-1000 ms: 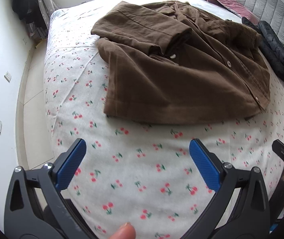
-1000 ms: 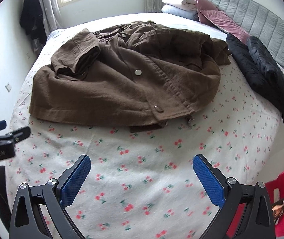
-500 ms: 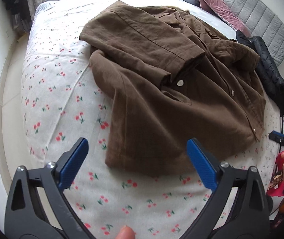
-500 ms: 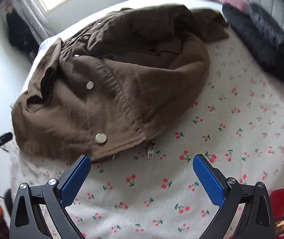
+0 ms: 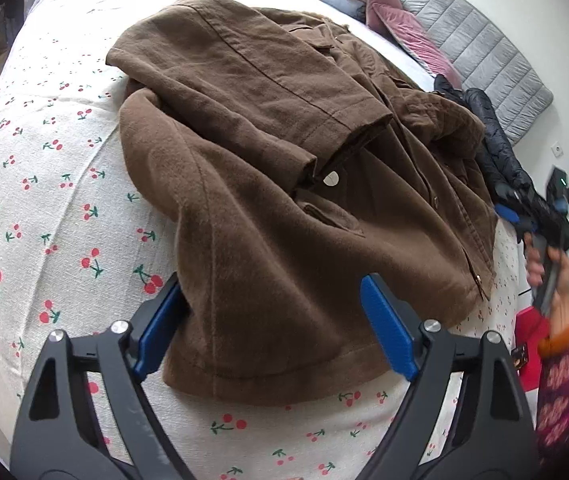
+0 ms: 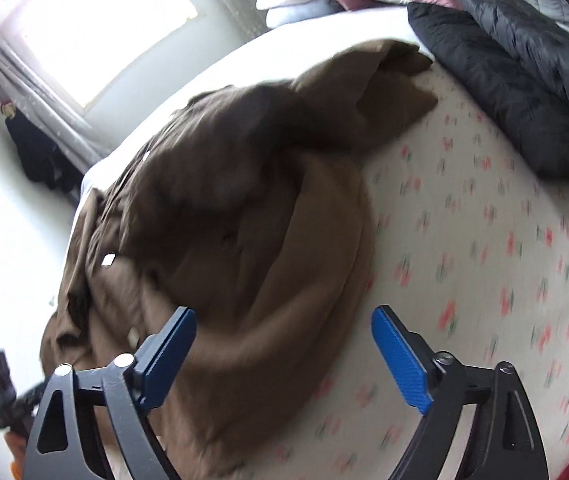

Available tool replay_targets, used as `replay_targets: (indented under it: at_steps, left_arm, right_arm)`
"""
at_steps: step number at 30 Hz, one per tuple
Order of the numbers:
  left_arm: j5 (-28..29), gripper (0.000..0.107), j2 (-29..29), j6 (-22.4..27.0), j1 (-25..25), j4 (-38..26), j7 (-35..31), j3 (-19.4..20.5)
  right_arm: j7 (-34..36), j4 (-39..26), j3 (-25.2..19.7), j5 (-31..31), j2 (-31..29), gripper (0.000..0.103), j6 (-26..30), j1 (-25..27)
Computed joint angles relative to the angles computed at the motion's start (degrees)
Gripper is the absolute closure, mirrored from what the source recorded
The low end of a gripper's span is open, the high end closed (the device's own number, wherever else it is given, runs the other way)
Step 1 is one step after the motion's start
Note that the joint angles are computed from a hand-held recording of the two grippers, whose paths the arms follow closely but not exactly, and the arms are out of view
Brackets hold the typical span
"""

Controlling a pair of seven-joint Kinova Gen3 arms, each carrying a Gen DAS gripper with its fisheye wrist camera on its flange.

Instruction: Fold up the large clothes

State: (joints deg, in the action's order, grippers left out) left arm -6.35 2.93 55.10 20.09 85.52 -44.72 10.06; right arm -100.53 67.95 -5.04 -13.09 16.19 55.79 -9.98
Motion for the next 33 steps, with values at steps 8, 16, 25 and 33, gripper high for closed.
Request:
replay_targets:
  at_steps: [8, 16, 25, 33]
  left_arm:
    - [9.25, 0.027, -1.20, -5.61, -3.64, 4.54, -9.00, -1.27]
    - [11.84, 0.078, -0.64, -6.62, -3.37, 4.49, -10.89, -1.38]
    - [9.80, 0.098, -11.74, -12.83, -4.15, 6.58, -6.42, 0.15]
    - [18.88, 0.098, -19.84, -10.16, -5.94, 4.24, -10.89, -5.70]
  right_arm:
    - [-0.29, -12.06, 1.29, 2.81, 8.51, 0.035, 3.52, -0.45]
    - [-0.33, -12.10, -0.63, 1.22, 11.28, 0.085, 3.24, -0.80]
    - [5.18, 0.75, -2.63, -3.24, -5.03, 0.094, -0.83, -0.65]
    - [3.87, -1.57, -0.99, -6.27, -16.06, 0.095, 4.51, -2.29]
